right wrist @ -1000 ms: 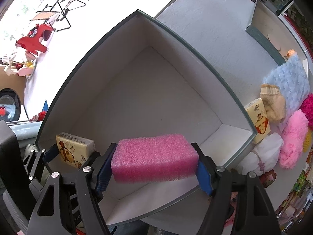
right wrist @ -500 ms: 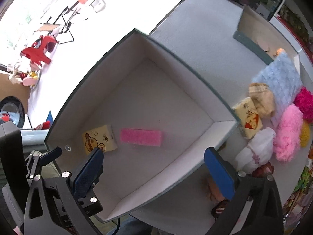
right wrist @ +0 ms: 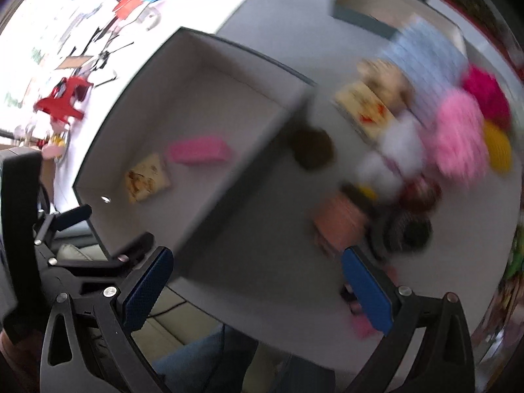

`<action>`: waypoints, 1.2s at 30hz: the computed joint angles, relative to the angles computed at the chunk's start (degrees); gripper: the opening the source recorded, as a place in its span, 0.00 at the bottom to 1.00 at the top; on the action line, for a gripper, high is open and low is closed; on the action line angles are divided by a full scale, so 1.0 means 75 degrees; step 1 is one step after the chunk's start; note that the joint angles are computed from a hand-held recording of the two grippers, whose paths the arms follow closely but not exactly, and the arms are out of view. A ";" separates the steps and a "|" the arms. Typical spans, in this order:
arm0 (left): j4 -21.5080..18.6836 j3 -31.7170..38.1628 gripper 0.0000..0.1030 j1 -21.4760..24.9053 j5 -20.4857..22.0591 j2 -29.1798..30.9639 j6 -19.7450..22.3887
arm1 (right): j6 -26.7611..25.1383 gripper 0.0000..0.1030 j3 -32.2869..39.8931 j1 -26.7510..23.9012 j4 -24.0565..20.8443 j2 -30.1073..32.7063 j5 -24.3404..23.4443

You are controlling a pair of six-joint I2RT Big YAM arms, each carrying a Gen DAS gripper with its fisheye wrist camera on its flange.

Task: Organize soft objects
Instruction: 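Move both tools back over the table toward the knitted hat and foam block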

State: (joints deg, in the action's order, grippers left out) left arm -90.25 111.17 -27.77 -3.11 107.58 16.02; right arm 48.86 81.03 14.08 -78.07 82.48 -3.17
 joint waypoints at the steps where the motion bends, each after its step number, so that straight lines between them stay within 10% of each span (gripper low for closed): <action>1: 0.0012 -0.0037 1.00 -0.0091 0.0009 -0.0046 0.0079 | 0.0287 1.00 -0.0340 -0.0083 0.0016 -0.0317 0.0000; 14: -0.0402 0.0017 1.00 -0.1527 0.0182 -0.0081 0.0825 | 0.3636 1.00 -0.3752 -0.1083 -0.0483 -0.3763 -0.0350; 19: -0.0319 0.0149 1.00 -0.1958 0.0218 0.0223 -0.0023 | 0.4065 1.00 -0.4245 -0.0952 -0.0577 -0.4341 -0.0552; 26: 0.0041 0.0255 1.00 -0.2200 -0.0071 0.0811 -0.1162 | 0.3855 1.00 -0.4604 -0.0957 -0.0614 -0.4673 -0.0665; 36: 0.0281 0.0375 1.00 -0.2296 -0.0122 0.1265 -0.1701 | 0.1530 1.00 -0.4376 -0.0744 0.0090 -0.3410 -0.0461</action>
